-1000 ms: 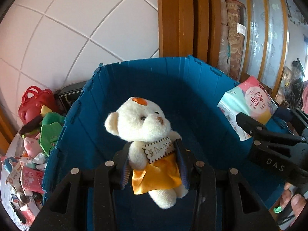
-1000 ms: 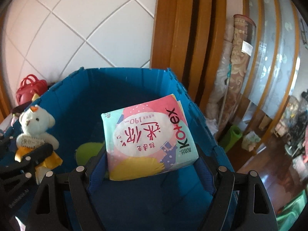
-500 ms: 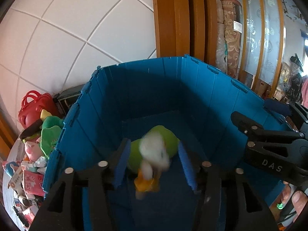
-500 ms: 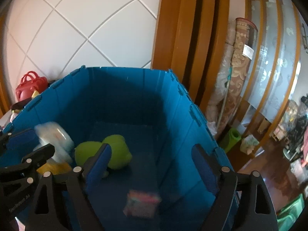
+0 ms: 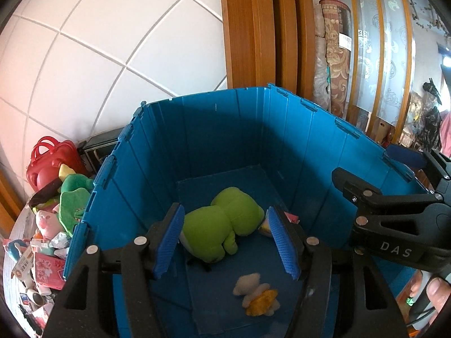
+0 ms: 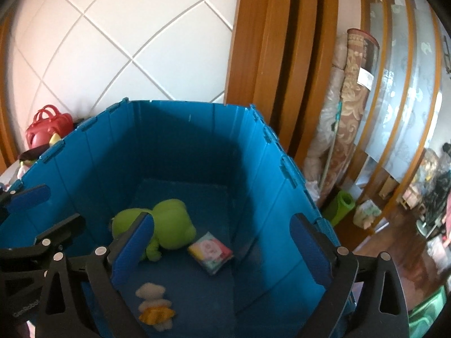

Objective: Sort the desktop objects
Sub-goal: 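Open both grippers to drop the teddy bear and Kotex pack into crate, then return both grippers to the pile of items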

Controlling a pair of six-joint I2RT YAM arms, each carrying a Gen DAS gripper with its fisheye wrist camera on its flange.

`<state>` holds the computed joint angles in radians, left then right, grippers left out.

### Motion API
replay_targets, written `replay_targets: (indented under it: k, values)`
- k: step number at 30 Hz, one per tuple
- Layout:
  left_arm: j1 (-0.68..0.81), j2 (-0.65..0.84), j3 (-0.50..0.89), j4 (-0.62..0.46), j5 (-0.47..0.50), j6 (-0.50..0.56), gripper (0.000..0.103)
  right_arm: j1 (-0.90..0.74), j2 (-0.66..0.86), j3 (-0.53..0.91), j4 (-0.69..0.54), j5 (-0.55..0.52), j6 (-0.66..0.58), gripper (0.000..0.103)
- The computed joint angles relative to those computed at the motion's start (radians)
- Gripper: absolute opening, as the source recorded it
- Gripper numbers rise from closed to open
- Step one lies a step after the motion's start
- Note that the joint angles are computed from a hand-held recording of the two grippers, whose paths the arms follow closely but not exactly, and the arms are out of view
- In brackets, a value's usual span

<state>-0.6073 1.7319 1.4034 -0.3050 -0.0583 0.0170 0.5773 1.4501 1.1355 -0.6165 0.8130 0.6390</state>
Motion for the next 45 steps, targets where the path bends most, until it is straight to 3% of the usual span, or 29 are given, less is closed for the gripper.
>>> replay_targets:
  k: [15, 22, 26, 27, 33, 37, 45]
  values:
    - [0.002, -0.011, -0.023, 0.027, 0.000, -0.003, 0.062, 0.007, -0.016, -0.025, 0.033, 0.026, 0.005, 0.100]
    - [0.057, -0.073, -0.084, 0.043, 0.085, -0.052, 0.064, 0.017, -0.030, -0.037, 0.038, 0.044, 0.023, 0.103]
    - [0.115, -0.180, -0.168, 0.057, 0.097, -0.047, 0.082, 0.086, -0.063, -0.040, 0.079, 0.050, 0.046, 0.103]
    - [0.144, -0.216, -0.199, 0.068, 0.103, -0.047, 0.082, 0.114, -0.057, -0.022, 0.091, 0.058, 0.037, 0.103]
    - [0.362, -0.344, -0.293, 0.044, 0.149, -0.016, 0.083, 0.246, 0.093, 0.157, 0.155, 0.091, -0.038, 0.103]
    - [0.572, -0.366, -0.336, 0.050, 0.184, 0.027, 0.083, 0.298, 0.243, 0.324, 0.189, 0.057, -0.094, 0.103]
    - [0.993, -0.162, -0.278, 0.067, 0.224, 0.118, 0.083, 0.359, 0.652, 0.849, 0.122, -0.083, -0.190, 0.103]
